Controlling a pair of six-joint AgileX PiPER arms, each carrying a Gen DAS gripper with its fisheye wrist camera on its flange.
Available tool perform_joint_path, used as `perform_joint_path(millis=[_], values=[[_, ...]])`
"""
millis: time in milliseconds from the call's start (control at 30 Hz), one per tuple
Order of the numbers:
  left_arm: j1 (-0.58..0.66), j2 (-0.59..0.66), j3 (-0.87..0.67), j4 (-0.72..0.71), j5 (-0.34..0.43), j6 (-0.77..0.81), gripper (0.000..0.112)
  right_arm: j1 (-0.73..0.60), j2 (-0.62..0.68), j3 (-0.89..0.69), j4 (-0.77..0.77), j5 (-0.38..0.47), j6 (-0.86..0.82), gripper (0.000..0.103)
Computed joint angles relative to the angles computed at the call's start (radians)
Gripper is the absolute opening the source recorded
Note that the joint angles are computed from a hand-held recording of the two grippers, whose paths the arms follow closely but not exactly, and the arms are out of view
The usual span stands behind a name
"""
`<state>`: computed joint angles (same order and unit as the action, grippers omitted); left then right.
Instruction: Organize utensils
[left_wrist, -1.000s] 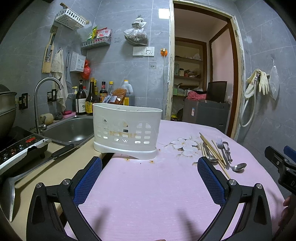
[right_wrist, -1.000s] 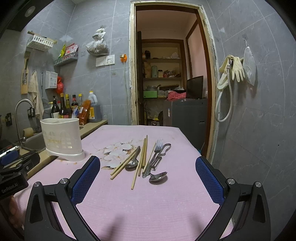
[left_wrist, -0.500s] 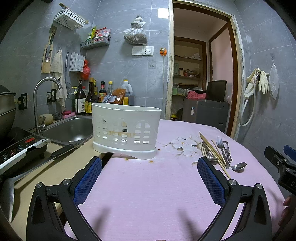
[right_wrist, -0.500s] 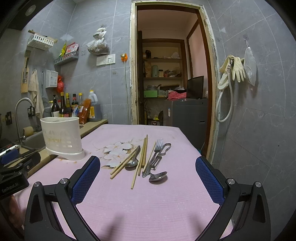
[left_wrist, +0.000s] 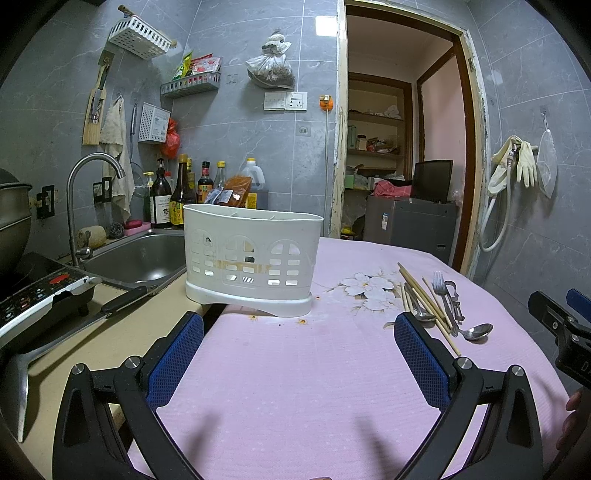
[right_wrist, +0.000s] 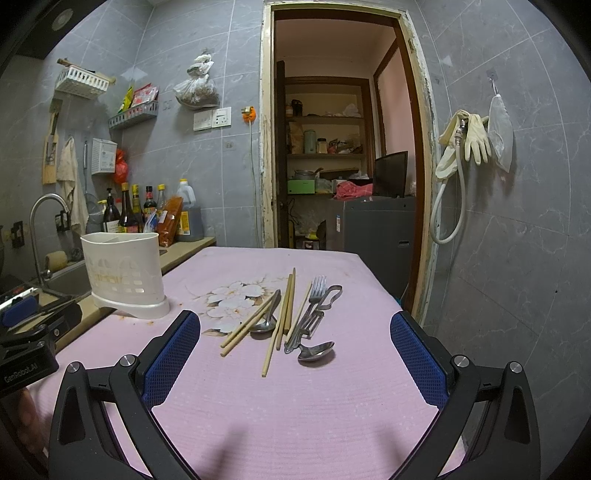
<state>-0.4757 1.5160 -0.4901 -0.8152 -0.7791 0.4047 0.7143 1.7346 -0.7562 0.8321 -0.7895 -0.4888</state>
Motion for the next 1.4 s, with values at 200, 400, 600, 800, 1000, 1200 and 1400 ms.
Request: perform_joint_path(millis=[200, 400, 600, 800, 1000, 1200, 1400], values=[[0.001, -0.002, 0.0, -0.002, 0.002, 0.003, 0.101, -0.001, 0.003, -0.001, -0.002, 0.0, 0.001, 0.103], [0.005, 0.004, -0.003, 0.005, 0.005, -0.003, 0.101, -0.004, -0.001, -0.002, 0.0, 0.005, -0.004, 0.103], [0.018, 0.025, -0.012, 0.033, 0.012, -0.019, 0.101, -0.006, 0.021, -0.001, -0.014, -0.011, 0.023, 0.103], [0.037, 0.01, -0.038, 0.018, 0.067, 0.024, 0.101, -0.019, 0.024, -0.007, -0.019, 0.004, 0.016, 0.103], [0.095, -0.006, -0.131, 0.058, 0.197, 0.053, 0.101, -0.044, 0.002, -0.05, 0.006, 0.047, -0.11, 0.103], [0.129, 0.033, -0.293, 0.018, 0.335, 0.151, 0.101, -0.113, -0.011, -0.122, -0.087, 0.106, -0.215, 0.103], [0.105, 0.108, -0.442, -0.045, 0.339, 0.335, 0.101, -0.196, 0.004, -0.221, -0.204, 0.139, -0.199, 0.103]])
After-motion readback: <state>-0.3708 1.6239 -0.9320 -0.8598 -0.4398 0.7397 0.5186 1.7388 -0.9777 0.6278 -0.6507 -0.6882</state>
